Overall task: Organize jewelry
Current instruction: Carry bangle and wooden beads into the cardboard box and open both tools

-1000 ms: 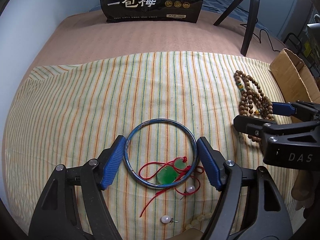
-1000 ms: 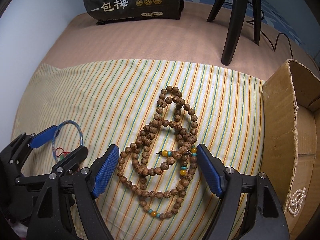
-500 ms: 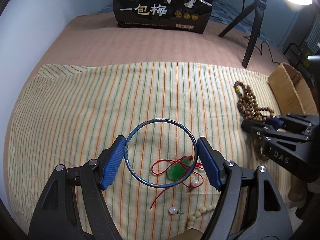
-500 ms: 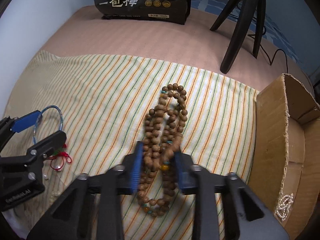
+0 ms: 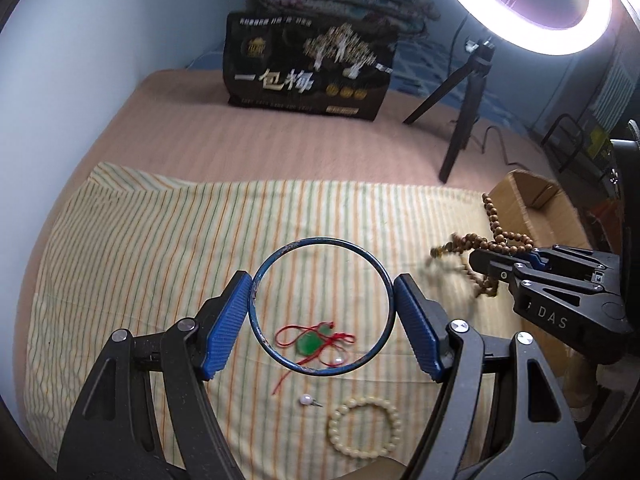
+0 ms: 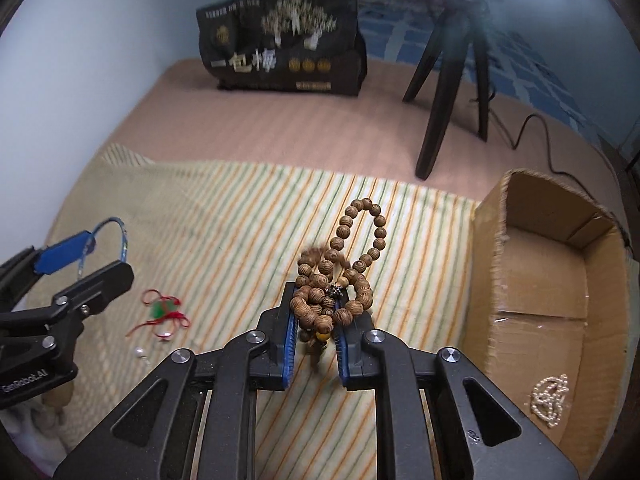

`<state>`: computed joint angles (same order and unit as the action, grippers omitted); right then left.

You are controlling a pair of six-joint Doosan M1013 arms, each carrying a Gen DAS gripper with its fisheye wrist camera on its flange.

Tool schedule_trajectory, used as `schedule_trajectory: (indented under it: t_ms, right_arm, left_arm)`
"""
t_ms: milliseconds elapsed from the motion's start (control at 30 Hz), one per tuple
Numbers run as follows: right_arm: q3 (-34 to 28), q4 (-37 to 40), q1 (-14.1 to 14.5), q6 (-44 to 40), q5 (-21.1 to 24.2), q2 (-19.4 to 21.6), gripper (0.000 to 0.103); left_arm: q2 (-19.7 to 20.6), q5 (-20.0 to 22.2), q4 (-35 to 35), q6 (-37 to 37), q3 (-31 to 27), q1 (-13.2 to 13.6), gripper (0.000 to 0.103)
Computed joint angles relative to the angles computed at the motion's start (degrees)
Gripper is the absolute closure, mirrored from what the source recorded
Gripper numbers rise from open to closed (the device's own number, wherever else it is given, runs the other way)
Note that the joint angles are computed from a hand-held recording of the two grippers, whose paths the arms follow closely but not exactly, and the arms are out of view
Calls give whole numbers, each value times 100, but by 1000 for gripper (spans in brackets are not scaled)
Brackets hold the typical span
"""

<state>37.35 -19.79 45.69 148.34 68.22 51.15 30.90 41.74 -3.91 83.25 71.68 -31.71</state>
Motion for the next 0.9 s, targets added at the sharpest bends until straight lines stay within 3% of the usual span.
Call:
schedule_trajectory:
  t_ms: [367, 900]
  right_arm:
    - [961, -658, 174, 606, -706, -702, 89]
    - [2282, -1623, 256, 1648, -908, -1630, 89]
  left_arm:
    - [-326, -348, -375, 386, 227, -157, 29]
    - [-430, -528, -913, 1000, 214, -546, 29]
